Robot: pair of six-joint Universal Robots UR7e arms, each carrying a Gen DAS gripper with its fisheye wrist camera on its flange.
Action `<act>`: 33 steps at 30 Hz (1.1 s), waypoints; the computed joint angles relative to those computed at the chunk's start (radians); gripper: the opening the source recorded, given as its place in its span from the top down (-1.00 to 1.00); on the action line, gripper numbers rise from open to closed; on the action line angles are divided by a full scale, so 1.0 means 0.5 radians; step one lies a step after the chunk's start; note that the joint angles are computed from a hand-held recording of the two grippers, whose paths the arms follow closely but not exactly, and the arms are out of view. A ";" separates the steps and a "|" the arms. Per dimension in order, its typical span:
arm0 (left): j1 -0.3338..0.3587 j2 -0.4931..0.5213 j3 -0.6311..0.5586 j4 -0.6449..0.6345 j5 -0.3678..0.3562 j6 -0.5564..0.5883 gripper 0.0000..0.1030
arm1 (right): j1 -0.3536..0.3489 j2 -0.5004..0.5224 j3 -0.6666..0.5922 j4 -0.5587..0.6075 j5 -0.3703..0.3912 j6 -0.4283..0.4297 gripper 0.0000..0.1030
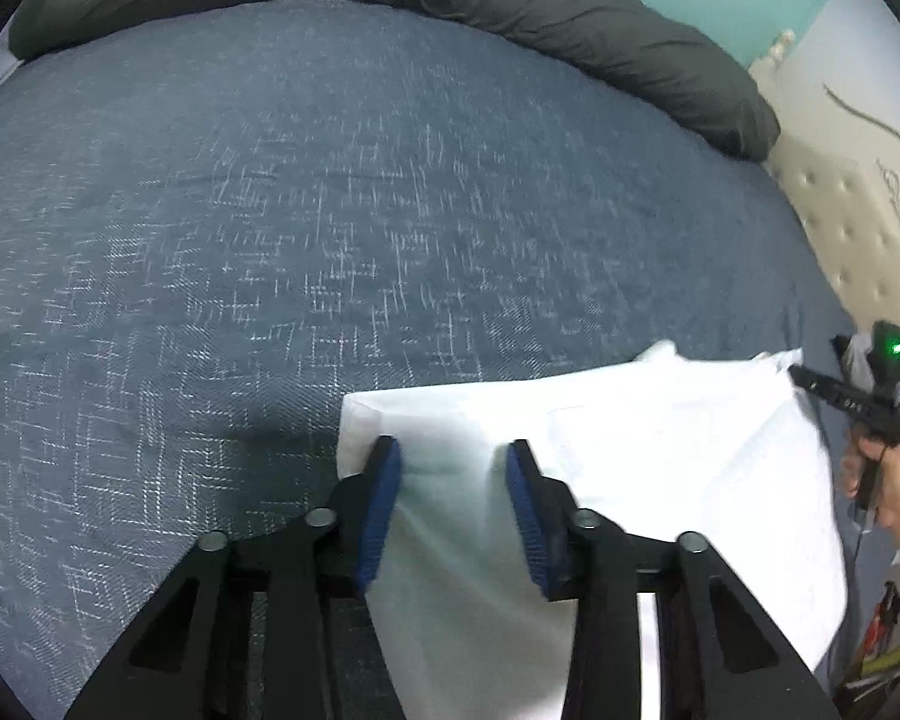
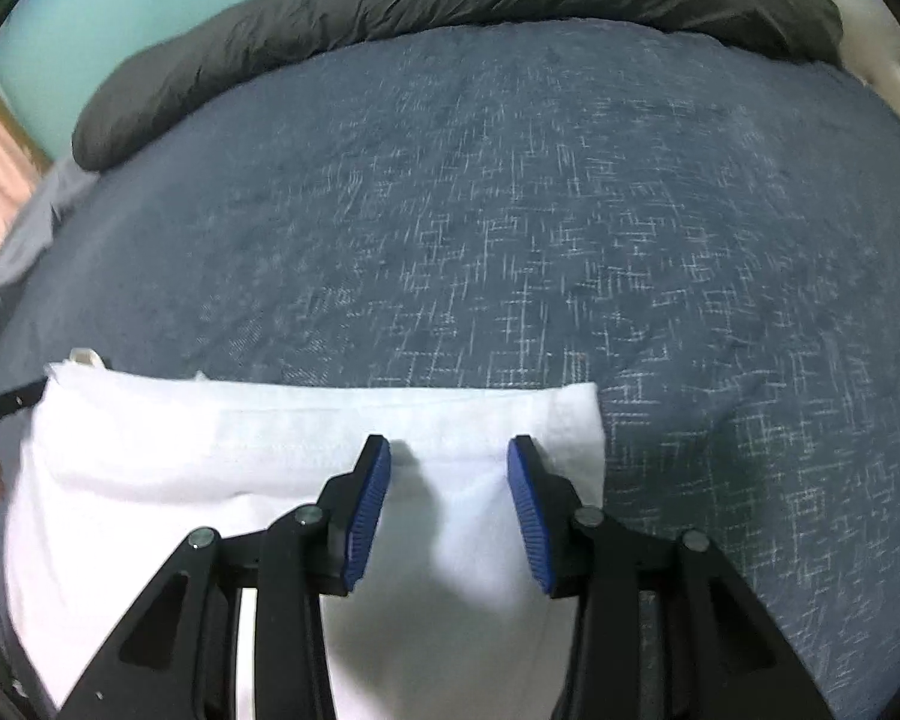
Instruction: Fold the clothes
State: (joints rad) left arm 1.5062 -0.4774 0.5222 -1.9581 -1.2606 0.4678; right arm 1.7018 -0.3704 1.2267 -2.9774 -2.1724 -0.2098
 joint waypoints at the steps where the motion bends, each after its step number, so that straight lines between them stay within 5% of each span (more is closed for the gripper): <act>1: -0.004 0.001 0.017 -0.030 0.019 0.007 0.50 | 0.007 0.011 -0.007 -0.012 -0.023 -0.024 0.50; 2: -0.009 -0.003 0.039 -0.067 0.044 0.016 0.67 | 0.015 0.025 -0.018 -0.020 -0.058 -0.066 0.75; 4: -0.014 -0.009 0.059 -0.105 0.067 0.026 0.92 | 0.040 0.057 -0.009 -0.082 -0.116 -0.123 0.87; 21: 0.012 -0.183 0.195 -0.287 -0.090 -0.011 0.96 | 0.085 0.001 0.178 -0.728 -0.004 -0.305 0.97; 33: 0.008 0.075 -0.164 -0.169 -0.002 -0.138 0.96 | 0.038 0.081 -0.019 -0.512 -0.063 -0.152 0.97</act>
State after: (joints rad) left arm 1.5101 -0.4397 0.4402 -2.0426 -1.2615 0.3986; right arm 1.7208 -0.3299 1.2171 -3.2336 -2.2041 -0.2858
